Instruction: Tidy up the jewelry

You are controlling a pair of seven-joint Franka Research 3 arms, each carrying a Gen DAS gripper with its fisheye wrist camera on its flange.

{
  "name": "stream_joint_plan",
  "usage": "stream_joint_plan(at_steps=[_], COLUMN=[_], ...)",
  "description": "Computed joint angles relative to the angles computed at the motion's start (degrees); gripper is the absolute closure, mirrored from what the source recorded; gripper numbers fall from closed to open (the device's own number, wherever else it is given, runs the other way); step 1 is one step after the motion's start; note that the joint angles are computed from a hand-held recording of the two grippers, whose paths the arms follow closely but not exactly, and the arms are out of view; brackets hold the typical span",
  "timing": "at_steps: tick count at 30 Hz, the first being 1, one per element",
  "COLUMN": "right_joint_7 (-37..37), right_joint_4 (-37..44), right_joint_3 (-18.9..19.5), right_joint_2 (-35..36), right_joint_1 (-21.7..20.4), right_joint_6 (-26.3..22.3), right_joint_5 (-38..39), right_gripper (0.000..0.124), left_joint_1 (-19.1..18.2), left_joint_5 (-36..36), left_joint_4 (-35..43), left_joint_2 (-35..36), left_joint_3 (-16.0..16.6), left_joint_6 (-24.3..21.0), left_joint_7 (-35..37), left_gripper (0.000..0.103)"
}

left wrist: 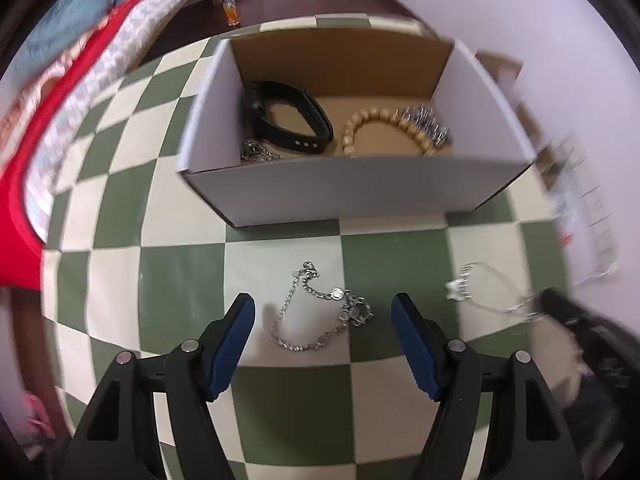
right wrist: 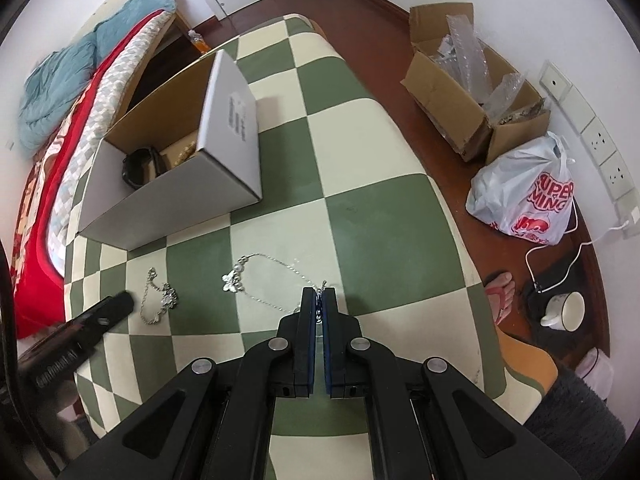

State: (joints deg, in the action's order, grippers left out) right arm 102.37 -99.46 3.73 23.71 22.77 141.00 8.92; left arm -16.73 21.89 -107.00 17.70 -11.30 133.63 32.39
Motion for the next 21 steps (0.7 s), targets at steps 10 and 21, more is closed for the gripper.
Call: stream_joint_plan(at_steps=[10,21], right_joint_7=[1.7,0.3], right_joint_4=[1.6,-0.1], right_joint_3=[-0.8,0.2], right_joint_2=[1.5,-0.3], right_joint_1=[-0.1,-0.6], right_joint_6=[-0.7,0.2], right_joint_5=[-1.0,0.5], right_gripper=[0.121,0.121], left_joint_1=[-1.5,1.6], left_joint_5=[1.9,-4.1], left_joint_4=[3.1,-11.3], left_joint_2=[3.1,-9.7], left_joint_3=[0.0,-0.9], left_joint_6=[-1.7,6.3], left_joint_7=[1.7,-0.9], left_gripper=[0.095,0.095])
